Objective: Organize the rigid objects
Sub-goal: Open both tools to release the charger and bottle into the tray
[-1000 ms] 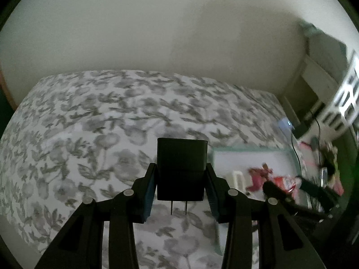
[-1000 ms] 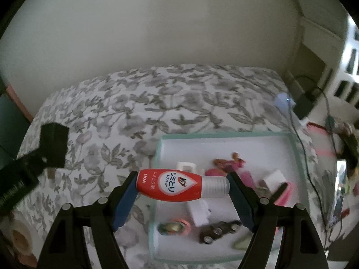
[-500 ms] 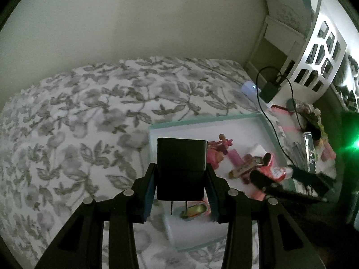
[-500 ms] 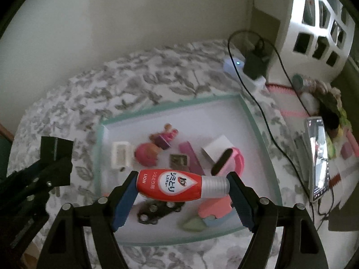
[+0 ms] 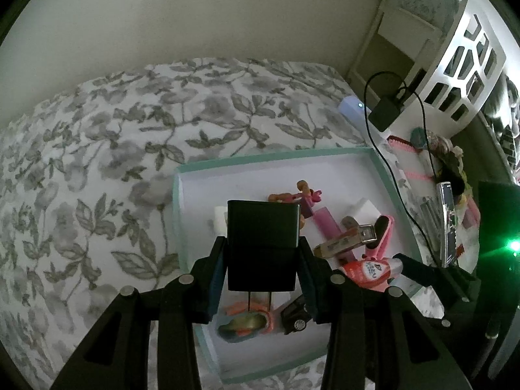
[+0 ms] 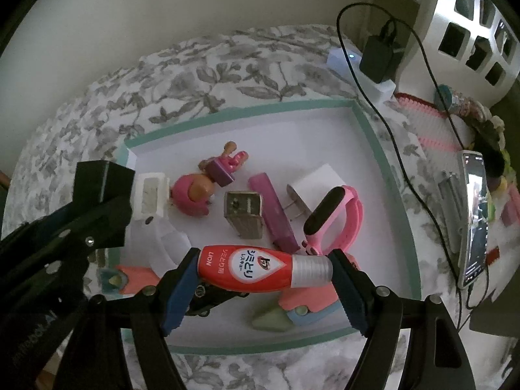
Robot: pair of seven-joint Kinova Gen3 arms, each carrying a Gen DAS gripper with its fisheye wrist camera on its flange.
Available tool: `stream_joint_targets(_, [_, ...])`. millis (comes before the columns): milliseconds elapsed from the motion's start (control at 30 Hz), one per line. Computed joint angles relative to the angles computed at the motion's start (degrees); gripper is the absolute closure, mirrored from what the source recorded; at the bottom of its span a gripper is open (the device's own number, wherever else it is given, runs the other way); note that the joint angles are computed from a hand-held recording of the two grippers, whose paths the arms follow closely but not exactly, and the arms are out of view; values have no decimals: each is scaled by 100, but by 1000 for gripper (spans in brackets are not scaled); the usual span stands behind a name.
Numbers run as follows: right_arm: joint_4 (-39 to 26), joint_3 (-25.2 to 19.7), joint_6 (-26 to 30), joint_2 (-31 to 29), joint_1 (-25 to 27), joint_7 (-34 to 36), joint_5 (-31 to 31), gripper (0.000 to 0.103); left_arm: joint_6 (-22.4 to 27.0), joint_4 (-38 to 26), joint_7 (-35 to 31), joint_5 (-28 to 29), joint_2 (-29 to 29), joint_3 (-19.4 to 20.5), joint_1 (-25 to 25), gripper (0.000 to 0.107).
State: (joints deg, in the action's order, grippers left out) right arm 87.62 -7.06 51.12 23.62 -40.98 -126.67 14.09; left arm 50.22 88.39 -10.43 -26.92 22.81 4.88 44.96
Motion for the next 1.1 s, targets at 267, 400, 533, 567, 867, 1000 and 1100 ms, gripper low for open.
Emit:
stream_joint_targets(267, [-87,-11,90,121,44,110,-96,22,33,-156,-237,151,204,6,-33,65])
stream_joint_targets(400, [-91,-13,90,158,56,175,-133,22,58,-159,-256,166,212,-35,-4,65])
stream_joint_targets(533, [-83,-3,79,178,59,209,-162,22,64,-107,-152,92,151,-79,60,58])
stream_joint_targets(567, [-82,0,75,184,61,215,-166,22,72,-88,-112,71,135,-84,74,56])
stream_joint_targets(867, [-56,6,27,233,77,250,-222,23,186,295,519,-231,-216,-102,175,52])
stream_joint_targets(1000, [-34,11,-18,234,81,268,-231,23,490,427,825,-375,-327,-16,135,45])
stream_joint_targets(1100, [-32,25,-14,250,57,240,-216,23,666,548,999,-394,-382,62,64,41])
